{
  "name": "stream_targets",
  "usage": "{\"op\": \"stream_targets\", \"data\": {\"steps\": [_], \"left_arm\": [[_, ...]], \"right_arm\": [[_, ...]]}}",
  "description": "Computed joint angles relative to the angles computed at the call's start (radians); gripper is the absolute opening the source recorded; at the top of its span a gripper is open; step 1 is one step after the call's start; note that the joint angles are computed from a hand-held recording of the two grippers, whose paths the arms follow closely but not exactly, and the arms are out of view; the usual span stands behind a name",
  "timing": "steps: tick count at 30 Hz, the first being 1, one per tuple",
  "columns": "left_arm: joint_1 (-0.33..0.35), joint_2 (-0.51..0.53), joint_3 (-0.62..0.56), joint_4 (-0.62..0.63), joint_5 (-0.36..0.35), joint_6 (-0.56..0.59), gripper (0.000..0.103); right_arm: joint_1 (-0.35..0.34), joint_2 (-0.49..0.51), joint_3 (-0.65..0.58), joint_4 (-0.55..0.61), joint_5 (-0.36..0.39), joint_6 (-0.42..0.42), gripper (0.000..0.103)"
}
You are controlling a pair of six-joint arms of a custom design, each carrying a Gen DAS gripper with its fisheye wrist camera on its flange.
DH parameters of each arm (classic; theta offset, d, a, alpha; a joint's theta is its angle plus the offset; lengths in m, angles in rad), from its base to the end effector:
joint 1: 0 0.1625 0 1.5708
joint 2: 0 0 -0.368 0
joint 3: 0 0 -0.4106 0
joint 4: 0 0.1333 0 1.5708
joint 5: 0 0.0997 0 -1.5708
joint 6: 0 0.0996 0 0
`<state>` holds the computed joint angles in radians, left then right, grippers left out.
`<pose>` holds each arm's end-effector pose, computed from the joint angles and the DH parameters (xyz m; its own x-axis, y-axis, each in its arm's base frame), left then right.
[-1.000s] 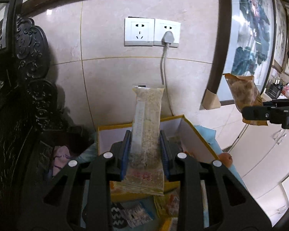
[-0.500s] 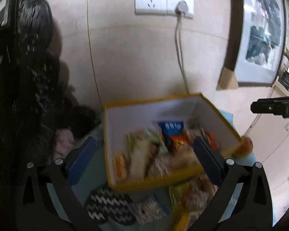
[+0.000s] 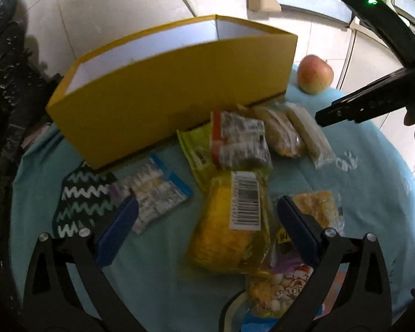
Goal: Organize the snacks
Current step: 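Grasp the yellow barcode bread bag with left tool while right tool grasps white grain bar, then carry the yellow bread bag and grain bar into the yellow box and release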
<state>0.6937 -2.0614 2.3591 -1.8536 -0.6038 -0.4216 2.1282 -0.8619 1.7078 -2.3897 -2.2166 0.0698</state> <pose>-0.1069 -0.3689 0.3086 -0.6372 0.1439 -0.7571 0.5568 0.7652 -0.3232 0.3846 -0.4783 0.0523 -0.7044 -0.3760 0.6020 -0.4808 0.8767 -0.0150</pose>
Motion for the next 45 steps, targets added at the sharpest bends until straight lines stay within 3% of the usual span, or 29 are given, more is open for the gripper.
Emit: {"op": "stream_targets", "data": {"steps": [7, 10, 11, 13, 15, 20, 28, 32, 38, 45], "left_arm": [[0.097, 0.061, 0.006, -0.114, -0.008, 0.08, 0.101], [0.141, 0.102, -0.015, -0.085, -0.011, 0.047, 0.101], [0.14, 0.095, -0.008, -0.103, -0.014, 0.058, 0.098], [0.131, 0.065, 0.011, -0.141, -0.027, 0.098, 0.066], [0.126, 0.029, 0.018, -0.164, -0.071, 0.102, 0.054], [0.072, -0.083, 0.051, -0.164, -0.094, 0.076, 0.053], [-0.069, -0.152, 0.031, -0.038, -0.013, -0.037, 0.053], [-0.116, -0.14, -0.006, -0.015, 0.033, -0.065, 0.053], [-0.176, -0.081, -0.104, -0.006, 0.121, -0.077, 0.053], [-0.164, 0.062, -0.284, 0.035, 0.201, -0.113, 0.053]], "right_arm": [[-0.016, 0.059, -0.032, 0.014, -0.005, 0.02, 0.045], [-0.017, 0.091, -0.052, 0.051, -0.021, 0.024, 0.044], [-0.014, 0.09, -0.04, 0.022, -0.026, 0.002, 0.039], [-0.013, 0.08, -0.025, 0.008, -0.012, -0.02, 0.031], [-0.014, 0.058, 0.0, -0.006, 0.005, -0.039, 0.029], [-0.019, -0.019, 0.07, -0.042, 0.061, -0.027, 0.029], [0.015, -0.143, 0.146, -0.1, 0.114, -0.032, 0.028], [0.053, -0.191, 0.136, -0.102, 0.135, -0.039, 0.029], [0.106, -0.175, 0.016, -0.079, 0.141, -0.079, 0.029], [0.158, -0.121, -0.138, -0.084, 0.141, -0.132, 0.029]]}}
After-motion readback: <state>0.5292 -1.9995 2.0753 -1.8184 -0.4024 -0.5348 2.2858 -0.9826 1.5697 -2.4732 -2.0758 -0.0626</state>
